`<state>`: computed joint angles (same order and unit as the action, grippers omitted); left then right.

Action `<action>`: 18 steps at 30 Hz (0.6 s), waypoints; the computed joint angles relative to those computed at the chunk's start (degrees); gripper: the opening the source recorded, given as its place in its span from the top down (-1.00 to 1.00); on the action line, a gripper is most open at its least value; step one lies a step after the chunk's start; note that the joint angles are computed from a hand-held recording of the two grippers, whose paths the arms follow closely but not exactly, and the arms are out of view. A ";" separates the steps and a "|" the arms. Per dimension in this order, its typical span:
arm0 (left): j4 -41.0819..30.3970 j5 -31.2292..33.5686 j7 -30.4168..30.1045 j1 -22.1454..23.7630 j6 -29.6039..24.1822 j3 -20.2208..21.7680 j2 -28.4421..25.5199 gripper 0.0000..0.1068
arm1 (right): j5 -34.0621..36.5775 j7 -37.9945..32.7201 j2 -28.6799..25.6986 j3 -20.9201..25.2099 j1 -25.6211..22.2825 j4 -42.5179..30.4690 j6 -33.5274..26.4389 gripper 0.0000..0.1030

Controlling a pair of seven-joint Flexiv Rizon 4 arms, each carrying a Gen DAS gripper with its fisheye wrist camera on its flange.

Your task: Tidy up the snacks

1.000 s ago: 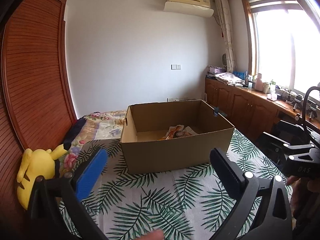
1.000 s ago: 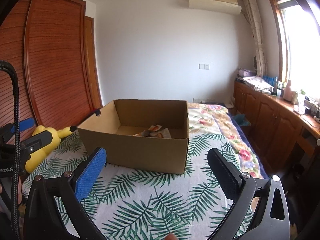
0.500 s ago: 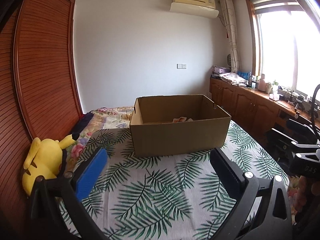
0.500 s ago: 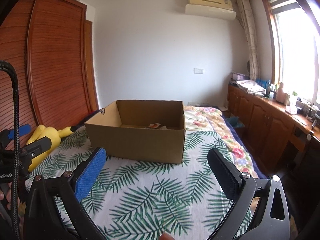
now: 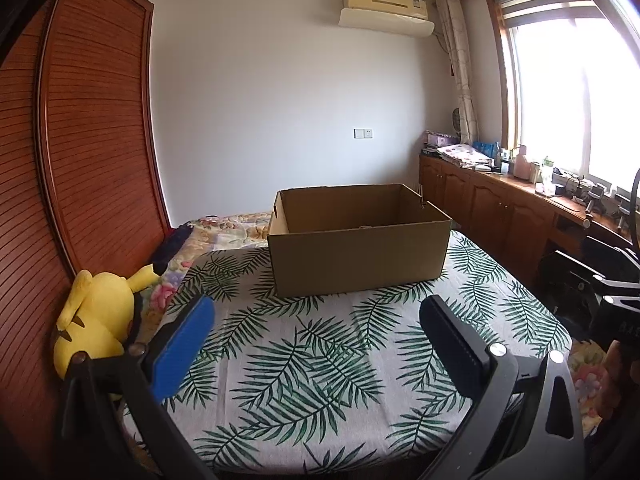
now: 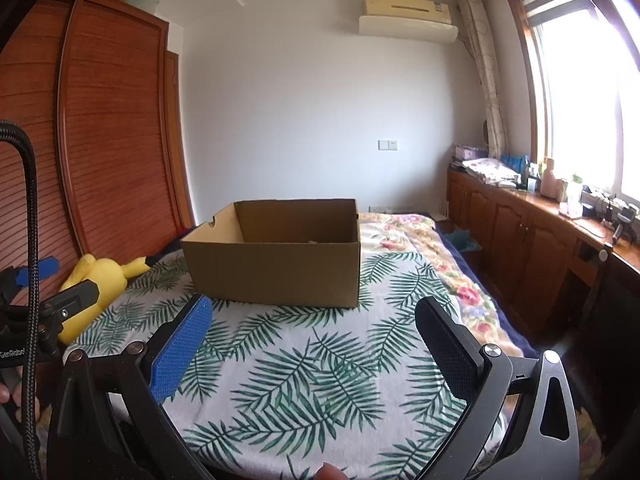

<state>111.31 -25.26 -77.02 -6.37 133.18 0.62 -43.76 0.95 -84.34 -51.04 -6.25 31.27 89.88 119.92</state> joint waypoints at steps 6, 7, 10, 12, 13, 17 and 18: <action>0.64 1.29 -1.32 0.69 0.74 -0.31 -0.36 -0.93 | 1.77 -0.74 0.05 -0.63 1.02 1.25 1.31 -1.00; 0.60 1.58 -1.54 0.92 0.63 -0.47 -0.47 -0.93 | 1.84 -0.73 -0.15 -0.59 1.02 0.95 1.06 -1.00; 0.54 2.68 -2.74 1.69 0.92 -0.93 -0.91 -0.93 | 2.01 -0.93 -0.47 -0.54 1.08 1.09 1.08 -1.00; 0.34 2.97 -3.10 1.88 0.84 -0.95 -1.25 -0.93 | 2.38 -1.22 -0.63 -0.93 1.47 1.09 0.99 -1.00; 0.29 2.94 -3.19 1.86 0.77 -0.89 -1.37 -0.93 | 2.52 -1.39 -0.77 -1.13 1.66 1.01 0.94 -1.00; 0.32 3.24 -3.74 2.06 0.70 -0.83 -1.52 -0.93 | 2.86 -1.71 -1.03 -1.21 1.91 0.92 1.02 -1.00; 0.32 3.27 -3.81 2.06 0.67 -0.79 -1.54 -0.93 | 3.02 -1.82 -1.07 -1.34 2.07 0.90 1.01 -1.00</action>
